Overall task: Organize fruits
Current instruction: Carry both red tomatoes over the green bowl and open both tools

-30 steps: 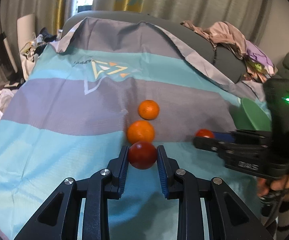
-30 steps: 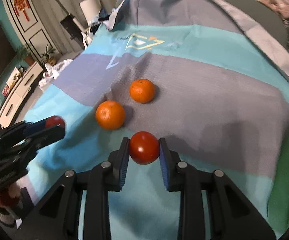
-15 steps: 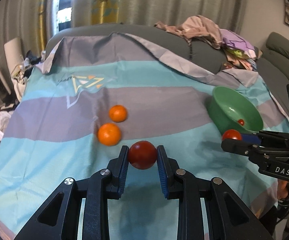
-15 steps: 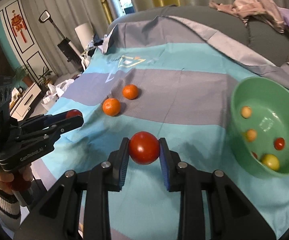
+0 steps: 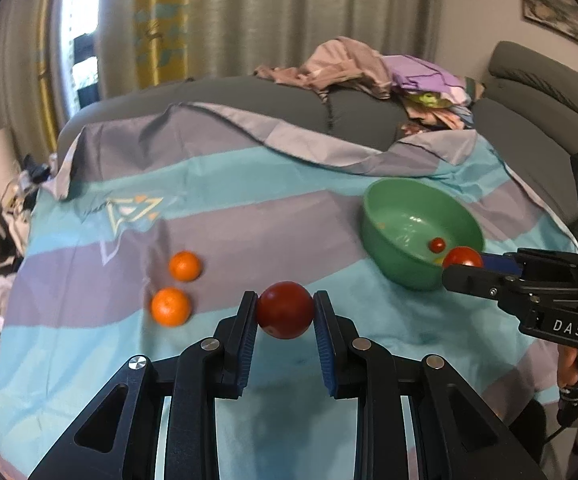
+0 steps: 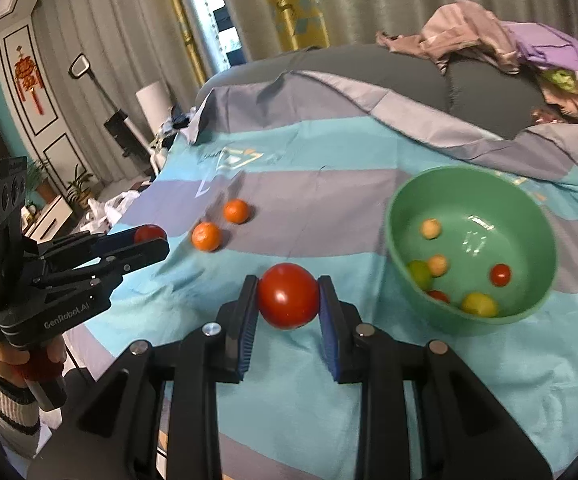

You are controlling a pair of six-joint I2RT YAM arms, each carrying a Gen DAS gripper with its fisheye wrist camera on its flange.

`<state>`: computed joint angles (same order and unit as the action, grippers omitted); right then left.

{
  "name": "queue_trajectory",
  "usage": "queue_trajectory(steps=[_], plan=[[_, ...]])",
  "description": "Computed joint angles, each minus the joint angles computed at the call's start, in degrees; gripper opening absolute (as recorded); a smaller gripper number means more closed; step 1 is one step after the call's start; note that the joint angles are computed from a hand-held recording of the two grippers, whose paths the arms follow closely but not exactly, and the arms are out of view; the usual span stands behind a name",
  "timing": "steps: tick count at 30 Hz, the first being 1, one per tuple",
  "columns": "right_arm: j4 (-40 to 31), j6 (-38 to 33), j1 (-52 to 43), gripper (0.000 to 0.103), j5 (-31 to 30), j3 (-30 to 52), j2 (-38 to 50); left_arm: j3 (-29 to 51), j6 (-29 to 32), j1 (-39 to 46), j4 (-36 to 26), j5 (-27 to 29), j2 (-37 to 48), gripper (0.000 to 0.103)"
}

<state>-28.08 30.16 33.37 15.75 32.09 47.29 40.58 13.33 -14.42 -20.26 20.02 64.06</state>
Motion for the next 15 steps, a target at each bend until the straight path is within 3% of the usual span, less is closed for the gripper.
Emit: queue_trajectory(steps=[8,15], plan=[[-4.87,-1.72,-5.96,0.030,0.04,-0.80,-7.53,2.23,-2.27,-9.73,2.49,-4.75,1.89,0.028],[-6.42,-4.80,-15.06,0.030,-4.14,-3.06,-12.23,4.84,-4.11,-17.57,6.48,-7.76,7.18,0.028]])
